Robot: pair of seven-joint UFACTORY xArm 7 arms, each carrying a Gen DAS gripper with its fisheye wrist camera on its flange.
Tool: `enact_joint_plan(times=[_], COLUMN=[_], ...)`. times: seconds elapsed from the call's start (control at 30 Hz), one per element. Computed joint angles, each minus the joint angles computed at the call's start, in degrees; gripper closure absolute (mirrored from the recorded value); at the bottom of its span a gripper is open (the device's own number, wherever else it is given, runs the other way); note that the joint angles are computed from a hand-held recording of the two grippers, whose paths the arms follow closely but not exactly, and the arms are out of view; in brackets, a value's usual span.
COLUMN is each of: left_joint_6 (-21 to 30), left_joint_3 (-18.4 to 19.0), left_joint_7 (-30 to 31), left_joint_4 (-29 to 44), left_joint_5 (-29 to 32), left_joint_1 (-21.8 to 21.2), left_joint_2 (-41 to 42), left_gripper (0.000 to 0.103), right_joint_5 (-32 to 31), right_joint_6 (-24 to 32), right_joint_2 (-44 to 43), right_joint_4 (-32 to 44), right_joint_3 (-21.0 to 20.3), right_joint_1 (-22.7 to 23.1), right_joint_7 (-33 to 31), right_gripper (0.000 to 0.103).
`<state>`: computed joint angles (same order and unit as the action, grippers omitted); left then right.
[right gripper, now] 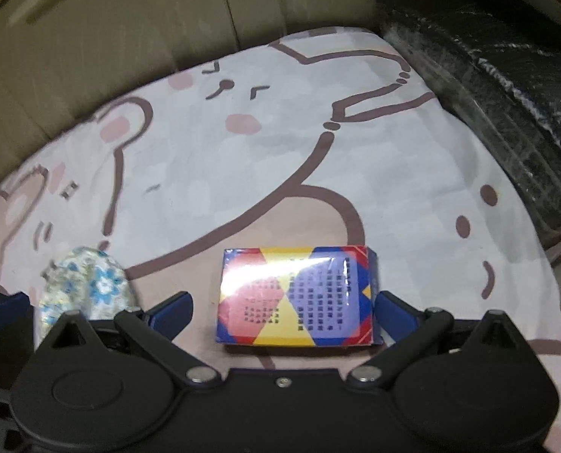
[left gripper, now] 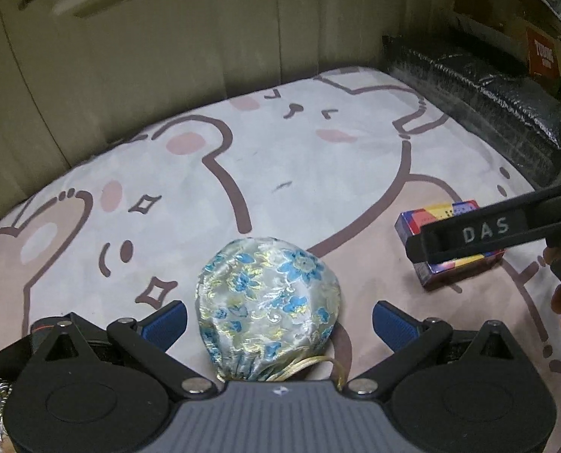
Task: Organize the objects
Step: 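Grasp the blue-floral pouch with the left tool while the right tool grasps the printed card box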
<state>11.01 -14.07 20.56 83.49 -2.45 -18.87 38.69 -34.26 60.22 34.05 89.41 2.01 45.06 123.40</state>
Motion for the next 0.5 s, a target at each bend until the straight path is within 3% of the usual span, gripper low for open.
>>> enact_joint_plan(times=[0.17,0.37,0.5], left_joint_6=[1.6,5.14,8.24], left_joint_3=[0.55,3.01,2.18], left_joint_7=[-0.71,-4.16,-4.29], left_joint_4=[1.47,3.53,3.99], left_joint_5=[-0.08,0.16,-0.17], left_joint_1=[-0.57,-2.36,-1.32], left_joint_2=[1.12,1.46,0.97], left_gripper=[0.003,0.021,0.024], right_joint_5=[2.31,4.17,5.82], right_joint_6=[0.23,-0.85,-2.2], right_joint_2=[0.6,-0.89,-1.49], right_joint_4=[0.35,-1.3,-1.87], right_joint_3=[0.41,0.87,1.68], right_joint_1=[-0.82,-1.66,-2.45], right_joint_7=[-1.53,-1.35,-3.6], right_gripper=[0.002,0.012,0.013])
